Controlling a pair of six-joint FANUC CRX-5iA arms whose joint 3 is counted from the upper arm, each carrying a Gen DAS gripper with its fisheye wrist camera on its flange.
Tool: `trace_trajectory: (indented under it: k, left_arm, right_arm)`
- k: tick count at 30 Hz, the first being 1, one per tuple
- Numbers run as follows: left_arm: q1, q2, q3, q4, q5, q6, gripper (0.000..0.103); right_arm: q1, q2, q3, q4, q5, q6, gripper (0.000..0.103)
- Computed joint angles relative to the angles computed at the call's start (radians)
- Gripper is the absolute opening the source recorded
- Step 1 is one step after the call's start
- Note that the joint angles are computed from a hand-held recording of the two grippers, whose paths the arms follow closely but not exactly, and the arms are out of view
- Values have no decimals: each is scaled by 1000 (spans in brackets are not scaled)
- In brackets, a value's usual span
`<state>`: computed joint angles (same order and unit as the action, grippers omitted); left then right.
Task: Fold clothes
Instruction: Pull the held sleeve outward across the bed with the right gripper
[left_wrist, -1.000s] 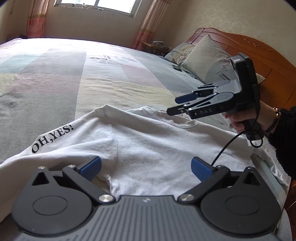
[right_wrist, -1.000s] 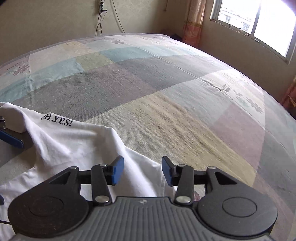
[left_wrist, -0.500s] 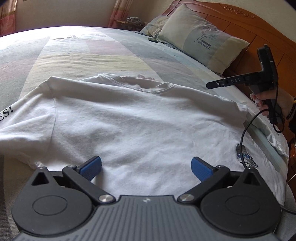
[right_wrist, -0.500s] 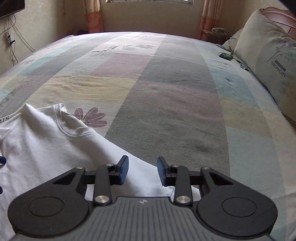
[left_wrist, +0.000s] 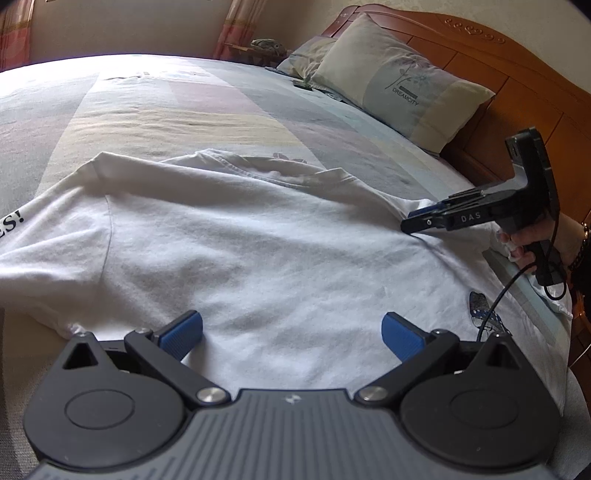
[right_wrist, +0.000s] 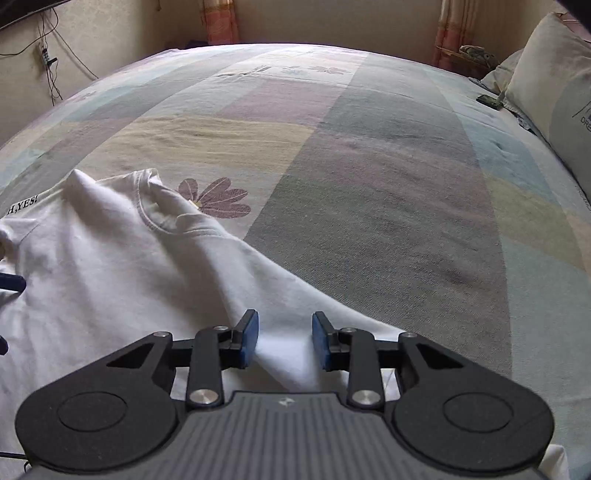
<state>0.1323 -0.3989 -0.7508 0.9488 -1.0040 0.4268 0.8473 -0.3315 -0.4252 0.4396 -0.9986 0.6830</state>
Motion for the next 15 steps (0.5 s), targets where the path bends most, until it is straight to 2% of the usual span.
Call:
trace_trajectory:
  k: [2,6,9,10,12,15]
  left_arm:
    - [2,0,0,1,-1,-3,102]
    - [1,0,-2,2,1,-8,102]
    - [2,0,-4,6,1,-13,102]
    - [2,0,-5,8,0,-15,102]
    - [3,2,-7,15,-1,-21,102]
    - [5,3,-14,31,-1,-33,102]
  right_arm:
    - [50,-10,-18,30,-17,-14,41]
    - [56,-30,9,34,-34,49,42]
    - [-1,-35,1,114,-8,12,43]
    - [-36,-29,2,121,1,5,49]
    - [-104,-15,15,68,19,41,56]
    - [-160,17,35,-30,1,126,56]
